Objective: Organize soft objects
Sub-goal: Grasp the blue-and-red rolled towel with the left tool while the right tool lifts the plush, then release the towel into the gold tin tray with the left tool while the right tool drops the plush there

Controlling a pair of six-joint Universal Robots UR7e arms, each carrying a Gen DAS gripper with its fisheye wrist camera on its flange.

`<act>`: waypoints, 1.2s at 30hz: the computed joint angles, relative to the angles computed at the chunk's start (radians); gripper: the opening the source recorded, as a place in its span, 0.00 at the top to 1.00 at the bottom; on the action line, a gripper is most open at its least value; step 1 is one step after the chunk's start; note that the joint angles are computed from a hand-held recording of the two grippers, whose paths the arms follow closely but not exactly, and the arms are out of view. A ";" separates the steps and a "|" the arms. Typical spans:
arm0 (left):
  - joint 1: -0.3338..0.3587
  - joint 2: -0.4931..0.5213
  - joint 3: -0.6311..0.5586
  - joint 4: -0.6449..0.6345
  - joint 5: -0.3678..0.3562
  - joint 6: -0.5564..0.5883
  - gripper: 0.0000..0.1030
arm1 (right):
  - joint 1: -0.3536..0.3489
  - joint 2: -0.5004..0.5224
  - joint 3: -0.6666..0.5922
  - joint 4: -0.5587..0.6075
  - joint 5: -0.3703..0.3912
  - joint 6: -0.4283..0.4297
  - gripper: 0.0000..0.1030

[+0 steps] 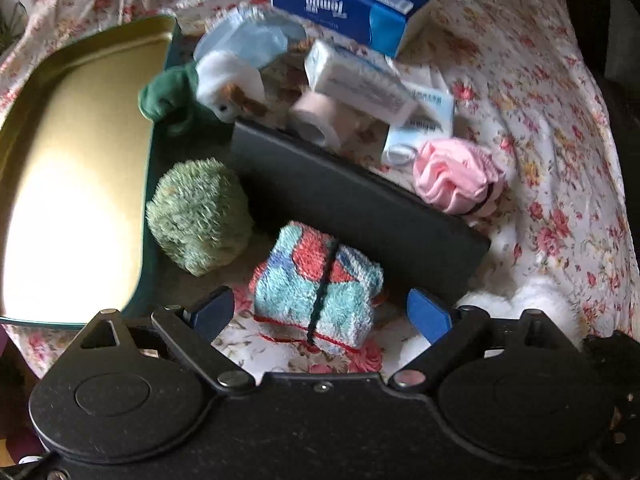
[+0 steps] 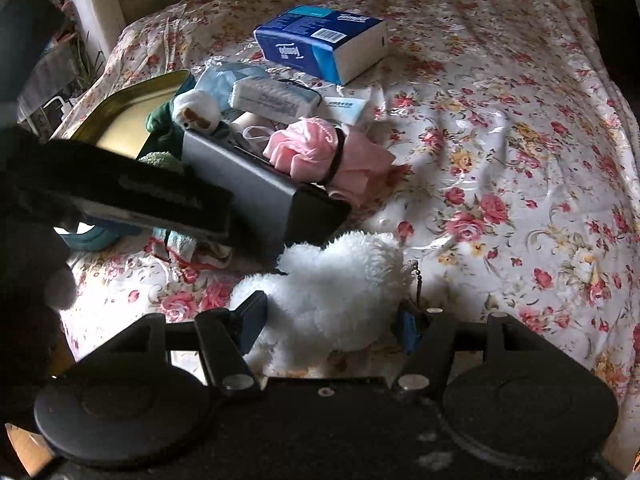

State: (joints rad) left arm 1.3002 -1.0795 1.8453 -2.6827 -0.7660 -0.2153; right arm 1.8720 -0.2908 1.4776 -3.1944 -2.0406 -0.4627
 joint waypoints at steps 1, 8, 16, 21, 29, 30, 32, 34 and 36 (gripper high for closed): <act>0.007 0.002 -0.005 0.009 -0.012 -0.003 0.26 | 0.000 -0.001 0.000 0.001 -0.001 0.001 0.38; 0.022 -0.028 0.006 0.016 -0.064 -0.031 0.47 | 0.008 -0.004 0.008 -0.010 -0.017 0.002 0.38; -0.024 -0.124 0.051 0.012 -0.031 -0.029 0.47 | 0.021 -0.022 0.012 -0.023 -0.022 0.006 0.38; -0.033 -0.180 0.035 0.039 0.012 -0.006 0.47 | 0.034 -0.028 -0.008 -0.015 -0.018 0.020 0.38; -0.014 -0.233 -0.015 0.047 0.130 0.043 0.47 | 0.068 -0.010 -0.078 0.026 0.006 0.050 0.38; -0.007 -0.234 -0.026 0.047 0.139 0.045 0.47 | 0.074 -0.006 -0.091 0.035 0.011 0.055 0.38; 0.008 -0.230 -0.047 0.049 0.156 0.044 0.46 | 0.084 0.006 -0.120 0.054 0.024 0.065 0.38; 0.022 -0.228 -0.055 0.037 0.164 0.036 0.46 | 0.097 0.019 -0.153 0.074 0.034 0.075 0.38; 0.044 -0.222 -0.066 0.025 0.142 0.016 0.46 | 0.111 0.037 -0.190 0.092 0.041 0.080 0.38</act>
